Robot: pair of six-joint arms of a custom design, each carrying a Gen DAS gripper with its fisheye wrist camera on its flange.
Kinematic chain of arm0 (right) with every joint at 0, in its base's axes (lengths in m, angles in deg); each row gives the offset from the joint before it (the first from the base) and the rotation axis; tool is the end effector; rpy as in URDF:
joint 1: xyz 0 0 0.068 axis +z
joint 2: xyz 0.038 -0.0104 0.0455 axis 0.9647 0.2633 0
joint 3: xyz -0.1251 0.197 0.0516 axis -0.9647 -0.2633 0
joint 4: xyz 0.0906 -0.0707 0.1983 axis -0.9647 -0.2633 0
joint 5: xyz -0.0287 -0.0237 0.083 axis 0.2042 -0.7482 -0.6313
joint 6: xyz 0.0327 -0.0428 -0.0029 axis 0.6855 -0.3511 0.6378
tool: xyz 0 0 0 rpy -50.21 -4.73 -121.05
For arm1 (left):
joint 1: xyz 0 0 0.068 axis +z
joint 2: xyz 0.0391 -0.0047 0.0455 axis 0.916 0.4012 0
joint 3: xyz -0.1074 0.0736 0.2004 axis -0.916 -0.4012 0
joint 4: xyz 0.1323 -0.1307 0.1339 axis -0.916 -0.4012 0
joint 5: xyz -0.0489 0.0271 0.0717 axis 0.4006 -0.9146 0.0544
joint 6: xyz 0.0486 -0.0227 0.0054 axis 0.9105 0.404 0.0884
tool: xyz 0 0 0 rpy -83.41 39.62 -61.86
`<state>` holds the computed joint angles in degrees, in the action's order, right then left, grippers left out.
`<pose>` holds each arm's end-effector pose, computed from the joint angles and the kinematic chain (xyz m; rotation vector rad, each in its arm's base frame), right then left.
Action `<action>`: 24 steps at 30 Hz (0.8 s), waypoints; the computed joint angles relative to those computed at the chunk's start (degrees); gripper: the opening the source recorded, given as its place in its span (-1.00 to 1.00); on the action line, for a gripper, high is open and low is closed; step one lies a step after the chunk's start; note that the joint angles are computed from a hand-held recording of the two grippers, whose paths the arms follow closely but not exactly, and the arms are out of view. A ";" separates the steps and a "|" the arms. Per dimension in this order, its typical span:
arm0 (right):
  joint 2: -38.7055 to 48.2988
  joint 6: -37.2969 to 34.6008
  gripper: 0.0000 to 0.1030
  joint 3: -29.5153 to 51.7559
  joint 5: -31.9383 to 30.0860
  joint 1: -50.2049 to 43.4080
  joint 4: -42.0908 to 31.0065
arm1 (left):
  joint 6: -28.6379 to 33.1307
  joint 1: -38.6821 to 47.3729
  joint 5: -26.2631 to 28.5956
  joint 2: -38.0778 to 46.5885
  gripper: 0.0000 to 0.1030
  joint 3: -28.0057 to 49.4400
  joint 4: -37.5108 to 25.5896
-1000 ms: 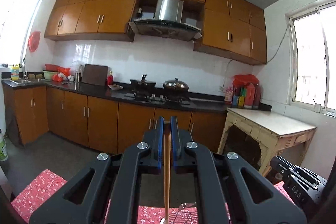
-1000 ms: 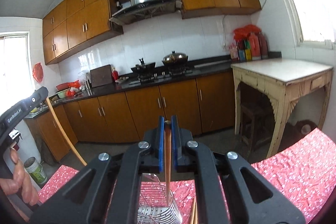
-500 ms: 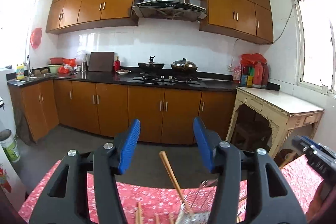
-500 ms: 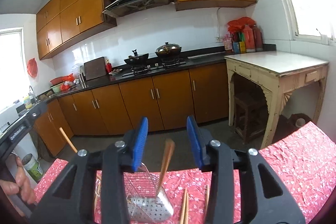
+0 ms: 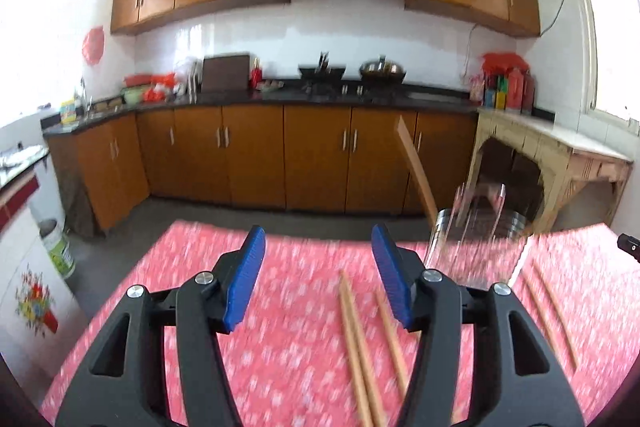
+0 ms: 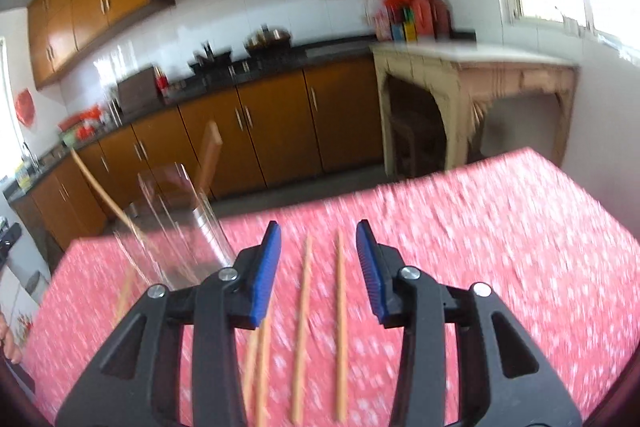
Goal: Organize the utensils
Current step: 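Lower the right tool onto another chopstick and close it while the left tool returns to the table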
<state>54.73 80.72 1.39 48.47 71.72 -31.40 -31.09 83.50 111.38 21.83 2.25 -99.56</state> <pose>0.2368 -0.0210 0.3093 0.5535 2.0717 -0.0925 0.2863 0.0716 0.3624 0.1964 1.9673 -0.1393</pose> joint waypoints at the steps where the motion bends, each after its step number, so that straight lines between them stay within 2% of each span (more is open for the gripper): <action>1: -0.69 0.46 -0.24 -2.37 -0.37 0.06 0.21 | 0.73 1.08 0.39 -1.23 0.09 -3.13 0.76; 6: -2.83 3.54 -0.33 -13.72 -1.24 2.19 2.25 | 4.82 3.64 1.11 -6.67 0.12 -14.36 2.11; 10: -1.25 5.49 -0.48 -18.60 -2.16 4.07 2.72 | 7.11 4.58 1.98 -7.47 0.15 -16.96 -1.58; 15: 0.26 6.39 -0.57 -20.86 -0.93 5.39 3.45 | 9.79 5.35 3.11 -9.27 0.17 -19.98 -3.68; 18: 0.67 6.37 -0.60 -21.14 2.09 7.32 3.64 | 11.17 5.64 3.43 -10.53 0.19 -22.45 -4.04; 21: 1.44 7.21 -0.85 -21.04 5.00 9.24 3.40 | 12.20 5.11 3.33 -11.40 0.19 -24.69 -4.54; 24: 0.86 9.26 -0.85 -20.97 4.61 7.29 2.55 | 13.10 4.14 2.72 -11.87 0.18 -26.12 -5.06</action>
<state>55.59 89.98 -19.58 53.09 79.02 -28.86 -17.99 87.64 114.11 9.96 -23.87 -104.62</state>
